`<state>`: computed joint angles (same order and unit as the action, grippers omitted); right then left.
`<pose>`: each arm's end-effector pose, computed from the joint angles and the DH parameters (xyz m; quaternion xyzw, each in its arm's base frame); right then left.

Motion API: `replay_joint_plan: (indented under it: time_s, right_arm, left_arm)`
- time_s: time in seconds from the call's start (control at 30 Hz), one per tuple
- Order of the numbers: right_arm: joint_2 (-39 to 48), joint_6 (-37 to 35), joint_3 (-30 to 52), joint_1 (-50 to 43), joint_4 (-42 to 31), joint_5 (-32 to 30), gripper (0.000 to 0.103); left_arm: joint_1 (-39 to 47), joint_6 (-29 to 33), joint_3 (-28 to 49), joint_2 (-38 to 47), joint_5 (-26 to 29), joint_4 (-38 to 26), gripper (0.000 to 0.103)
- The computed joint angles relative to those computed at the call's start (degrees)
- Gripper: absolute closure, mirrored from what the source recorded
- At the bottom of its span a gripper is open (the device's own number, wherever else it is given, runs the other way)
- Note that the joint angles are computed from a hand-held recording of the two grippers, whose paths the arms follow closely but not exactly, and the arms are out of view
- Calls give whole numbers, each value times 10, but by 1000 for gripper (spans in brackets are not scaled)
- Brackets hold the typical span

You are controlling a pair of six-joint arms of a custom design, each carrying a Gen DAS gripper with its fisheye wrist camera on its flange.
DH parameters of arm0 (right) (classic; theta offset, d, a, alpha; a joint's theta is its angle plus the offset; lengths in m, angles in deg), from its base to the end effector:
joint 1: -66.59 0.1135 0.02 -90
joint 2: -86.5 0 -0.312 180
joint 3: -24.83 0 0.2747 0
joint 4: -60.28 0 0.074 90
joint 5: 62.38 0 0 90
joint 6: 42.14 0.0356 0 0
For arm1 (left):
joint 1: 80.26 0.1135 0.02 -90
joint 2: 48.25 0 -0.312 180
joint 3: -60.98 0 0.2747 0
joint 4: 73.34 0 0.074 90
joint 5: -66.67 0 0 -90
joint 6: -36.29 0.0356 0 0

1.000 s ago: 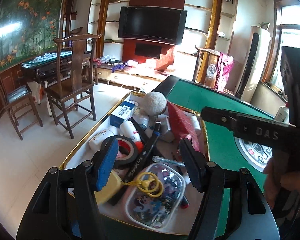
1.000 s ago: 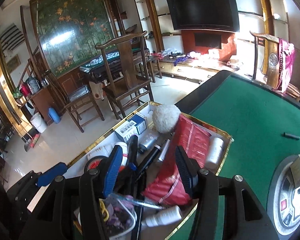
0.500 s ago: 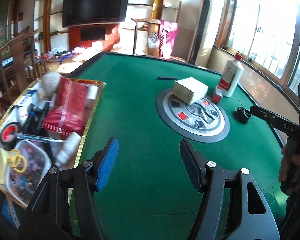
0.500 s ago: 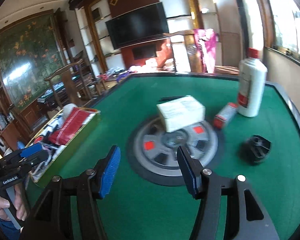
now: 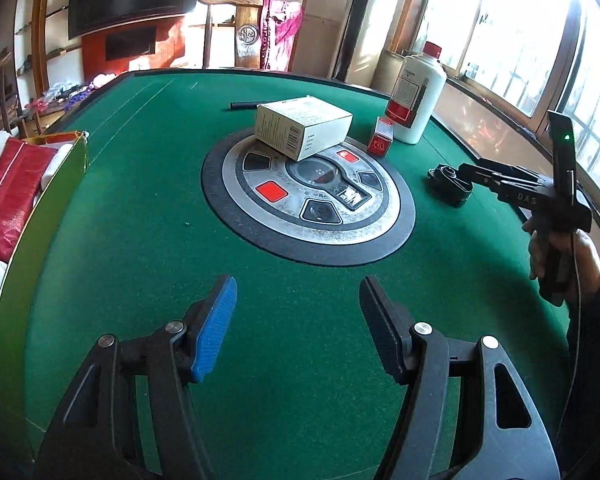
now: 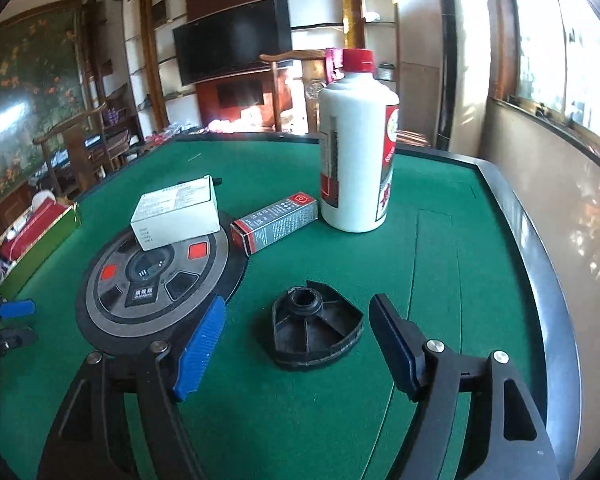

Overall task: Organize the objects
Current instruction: 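Move both open grippers from the tray to the items on the green felt, then grasp the white printed leaflet with the left gripper while the right grasps the black plastic part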

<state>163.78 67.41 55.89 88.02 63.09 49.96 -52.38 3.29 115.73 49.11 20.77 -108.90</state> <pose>0.2088 0.0674 0.1460 0.0618 0.9022 -0.0309 0.4257 0.2613 0.1102 0.1395 0.2692 0.8826 -0.2111 0.3225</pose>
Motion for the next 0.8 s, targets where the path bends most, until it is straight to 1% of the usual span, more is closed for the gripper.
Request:
replay_joint_plan:
  time_s: [0.03,0.1,0.2,0.27,0.33,0.47,0.57,0.63,0.7,0.73,0.77,0.8]
  right_arm:
    - [17,-15,2,-7,13,-3,27]
    - [43,-35,8,-27,26,-37,27]
    - [71,-50,24,-44,16,-65,27]
    - [76,-52,27,-48,18,-67,27]
    - [78,-53,32,-41,6,-56,27]
    - [99,-72,56,-18,-39,-3,26]
    - [106,-74,53,-39,-33,-34,26]
    - [101,-79,48,-47,-31,-41,26]
    - [92,-82,39,-62,-19,-67,27]
    - [89,-78,37,-68,-18,-75,31]
    - [86,-71,34,-75,-17,-86,37]
    - [85,-64,33,-77,-17,-91,40]
  left_arm:
    - [2,1,4,4,2,-4,39]
    - [3,2,7,8,2,-5,39]
    - [2,8,12,14,-2,-12,39]
    - [-1,4,10,16,-8,-6,39]
    - [-2,7,17,19,-6,-17,39]
    - [-5,2,24,23,-5,-28,39]
    - [-14,-1,17,18,-11,-23,39]
    - [-19,1,8,11,-11,-17,39]
    - [-26,-3,1,4,-12,-11,39]
    - [-30,-8,-1,1,-14,-7,39]
    - [-36,-15,-2,-2,-17,-4,39]
    - [-43,-26,0,-4,-18,-1,39]
